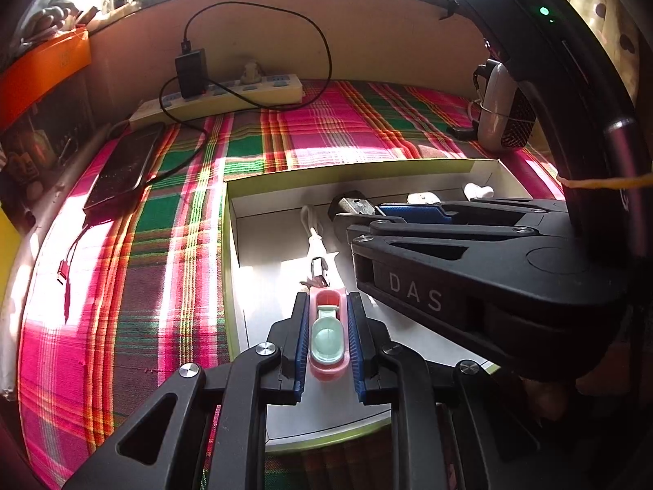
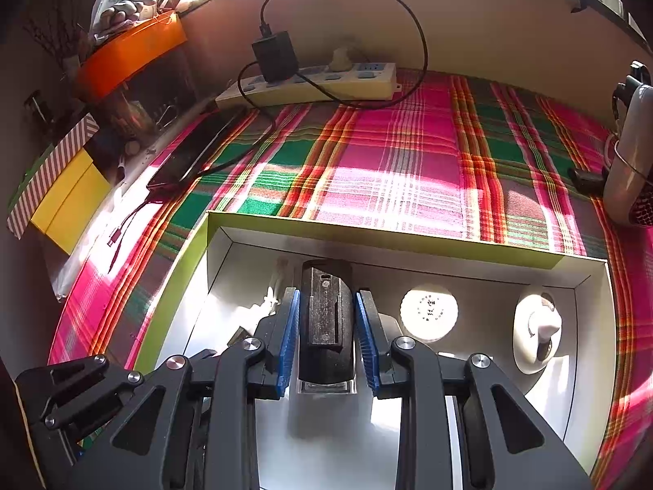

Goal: Organize objects
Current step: 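Lower the flashlight into the box and open the right tool while the left tool releases the clip, then withdraw both tools from the box toward the remaining objects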

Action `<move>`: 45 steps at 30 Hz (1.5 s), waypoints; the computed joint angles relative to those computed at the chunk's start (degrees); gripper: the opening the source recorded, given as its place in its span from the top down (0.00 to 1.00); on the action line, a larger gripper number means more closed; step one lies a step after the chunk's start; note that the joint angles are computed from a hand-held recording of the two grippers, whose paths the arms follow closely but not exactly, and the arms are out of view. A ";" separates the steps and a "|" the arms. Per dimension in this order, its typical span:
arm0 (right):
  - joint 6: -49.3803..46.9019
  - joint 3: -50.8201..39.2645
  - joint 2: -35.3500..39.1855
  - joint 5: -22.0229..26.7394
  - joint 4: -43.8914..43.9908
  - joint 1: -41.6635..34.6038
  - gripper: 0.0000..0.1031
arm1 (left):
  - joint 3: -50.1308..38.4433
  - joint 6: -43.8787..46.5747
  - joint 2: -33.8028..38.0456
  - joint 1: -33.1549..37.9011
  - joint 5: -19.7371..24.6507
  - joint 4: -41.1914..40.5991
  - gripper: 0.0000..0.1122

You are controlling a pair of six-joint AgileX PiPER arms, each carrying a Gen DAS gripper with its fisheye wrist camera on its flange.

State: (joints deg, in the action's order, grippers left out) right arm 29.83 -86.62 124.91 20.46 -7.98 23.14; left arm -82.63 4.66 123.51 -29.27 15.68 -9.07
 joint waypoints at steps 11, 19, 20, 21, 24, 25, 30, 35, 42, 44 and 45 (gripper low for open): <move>1.57 0.12 0.02 -0.32 -0.78 0.02 0.71 | -0.06 -1.03 0.11 -0.20 -0.09 0.90 0.85; 3.68 1.12 -0.48 -1.02 -2.10 0.07 0.69 | 0.39 -1.03 -0.16 -0.30 -0.43 1.16 0.81; 3.79 1.29 -0.58 -1.12 -2.01 0.04 0.69 | 0.46 -0.26 -0.17 -0.28 -0.53 0.21 0.80; 3.83 1.57 -0.76 -1.32 -1.86 0.02 0.69 | 0.53 0.63 -0.19 -0.17 -0.60 -0.76 0.80; 3.80 2.58 -1.48 -2.01 -1.40 -0.08 0.69 | 0.86 0.68 -0.38 -0.29 -0.74 -0.89 0.79; 3.93 2.88 -1.71 -2.24 -1.41 -0.12 0.69 | 1.02 0.79 -0.48 -0.31 -0.78 -0.92 0.79; 5.56 3.49 -2.61 -2.16 -2.65 0.12 0.68 | 1.76 1.04 -1.00 -0.36 -0.95 -1.35 0.78; 7.74 4.85 -3.87 -3.06 -4.44 0.51 0.45 | 3.08 -1.75 -2.01 -0.56 -1.89 1.22 0.74; 11.58 5.89 -5.09 -3.18 -7.39 0.80 0.45 | 4.56 -4.38 -3.19 -0.70 -2.52 3.56 0.74; 12.42 6.38 -5.50 -3.33 -8.06 0.87 0.45 | 5.15 -4.49 -3.61 -0.75 -2.85 3.61 0.73; 13.22 6.68 -5.72 -3.42 -8.81 0.97 0.45 | 5.41 -4.53 -3.80 -0.74 -2.95 3.68 0.73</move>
State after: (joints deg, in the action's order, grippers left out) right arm 43.05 -79.94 119.19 17.04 -16.80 24.11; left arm -77.23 0.13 119.72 -30.01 12.73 -5.39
